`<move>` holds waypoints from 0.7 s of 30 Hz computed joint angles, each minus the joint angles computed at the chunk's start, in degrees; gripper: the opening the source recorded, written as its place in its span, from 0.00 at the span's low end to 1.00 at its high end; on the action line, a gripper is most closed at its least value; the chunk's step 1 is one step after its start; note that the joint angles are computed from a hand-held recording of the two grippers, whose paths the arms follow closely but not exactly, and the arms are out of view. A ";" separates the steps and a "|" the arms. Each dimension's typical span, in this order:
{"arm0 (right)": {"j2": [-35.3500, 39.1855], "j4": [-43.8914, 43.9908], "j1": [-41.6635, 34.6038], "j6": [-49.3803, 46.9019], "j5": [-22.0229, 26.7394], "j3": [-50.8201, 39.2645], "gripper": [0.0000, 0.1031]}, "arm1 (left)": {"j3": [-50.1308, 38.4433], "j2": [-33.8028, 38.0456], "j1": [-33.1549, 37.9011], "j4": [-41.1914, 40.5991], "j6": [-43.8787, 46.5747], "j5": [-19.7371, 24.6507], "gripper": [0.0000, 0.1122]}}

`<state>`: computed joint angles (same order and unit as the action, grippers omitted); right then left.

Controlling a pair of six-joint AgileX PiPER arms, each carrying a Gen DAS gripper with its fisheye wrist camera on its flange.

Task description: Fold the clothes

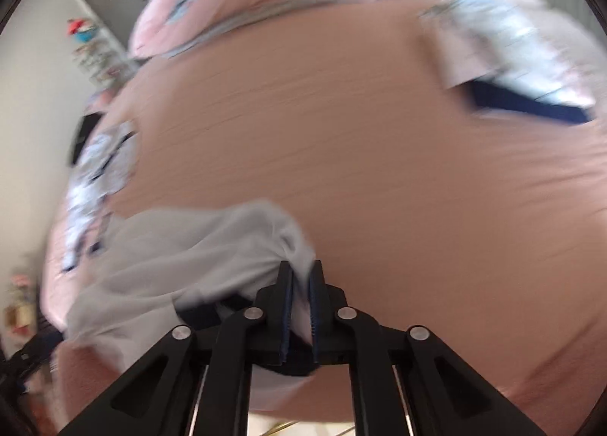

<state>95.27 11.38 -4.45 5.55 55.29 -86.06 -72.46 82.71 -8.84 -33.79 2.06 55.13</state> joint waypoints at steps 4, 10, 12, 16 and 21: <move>3.07 7.86 -10.49 -6.61 8.94 -8.30 0.07 | -2.50 4.42 -3.94 4.72 -1.17 -2.94 0.37; 4.09 19.38 -9.55 -13.55 12.91 -2.87 0.67 | -10.80 12.59 -11.20 24.74 -13.82 -1.66 0.42; 5.50 16.47 -6.14 -12.06 12.16 -2.20 0.67 | -11.79 13.34 -10.91 30.12 -15.87 -1.81 0.50; 8.99 10.72 -1.43 -4.94 9.25 -1.90 0.68 | -14.39 17.14 -5.08 32.39 -17.65 0.87 0.53; 12.41 15.47 1.66 -12.87 13.49 -4.95 0.54 | -16.48 22.76 -0.93 29.14 -18.15 2.06 0.52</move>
<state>107.68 26.85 -2.79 -7.32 68.78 -91.02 -88.93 105.47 -9.78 -4.65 -16.10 57.20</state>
